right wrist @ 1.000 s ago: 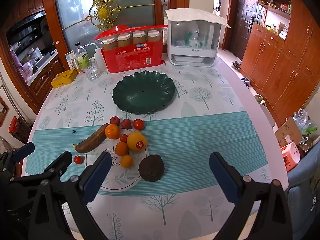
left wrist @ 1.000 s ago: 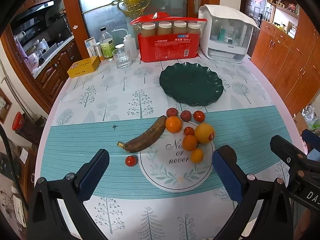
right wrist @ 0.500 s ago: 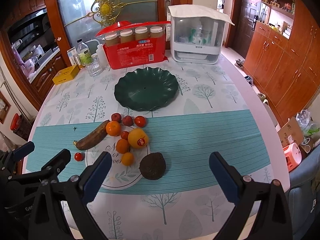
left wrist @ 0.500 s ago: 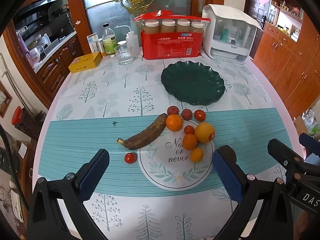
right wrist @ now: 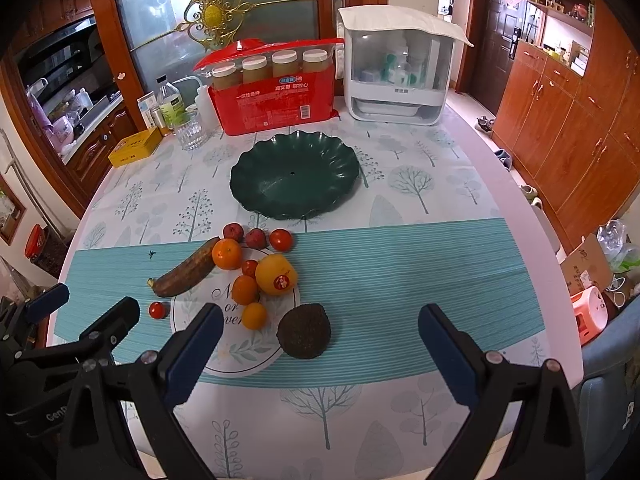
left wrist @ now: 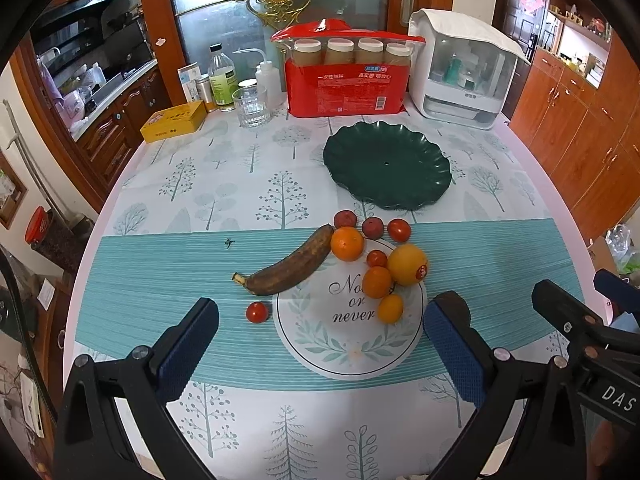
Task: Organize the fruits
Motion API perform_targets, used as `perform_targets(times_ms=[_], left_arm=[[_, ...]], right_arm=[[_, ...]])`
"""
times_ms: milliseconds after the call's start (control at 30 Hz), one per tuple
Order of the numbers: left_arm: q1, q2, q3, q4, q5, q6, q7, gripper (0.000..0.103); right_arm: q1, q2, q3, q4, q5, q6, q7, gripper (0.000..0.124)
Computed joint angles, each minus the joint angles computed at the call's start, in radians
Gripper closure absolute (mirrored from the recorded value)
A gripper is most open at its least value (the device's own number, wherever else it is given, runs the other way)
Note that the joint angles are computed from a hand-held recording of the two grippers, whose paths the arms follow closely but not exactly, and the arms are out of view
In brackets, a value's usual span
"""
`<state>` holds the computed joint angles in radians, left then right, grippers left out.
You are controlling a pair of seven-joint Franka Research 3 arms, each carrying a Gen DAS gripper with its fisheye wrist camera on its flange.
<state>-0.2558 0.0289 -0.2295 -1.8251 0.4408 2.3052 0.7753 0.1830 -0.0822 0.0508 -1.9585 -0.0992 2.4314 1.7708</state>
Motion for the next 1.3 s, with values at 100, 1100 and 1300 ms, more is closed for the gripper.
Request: perform_targets(times_ms=[100,1100,1300], left_arm=[[-0.004,0.004,-0.002,0.008,0.003,-0.014,-0.014,0.001],[-0.035,0.026,-0.007,0.027,0.024,-0.04,-0.174,0.001],[-0.022,0.018,-0.002,-0.007,-0.003,-0.045,-0.189,0.001]], right_arm=[[-0.001,0.002,-0.005,0.0,0.02,0.0,-0.027,0.025],[-0.026,0.021,-0.036,-0.004,0.214,0.01,-0.306,0.028],[-0.028,0.039,-0.04,-0.004,0.253,0.0,-0.352,0.029]])
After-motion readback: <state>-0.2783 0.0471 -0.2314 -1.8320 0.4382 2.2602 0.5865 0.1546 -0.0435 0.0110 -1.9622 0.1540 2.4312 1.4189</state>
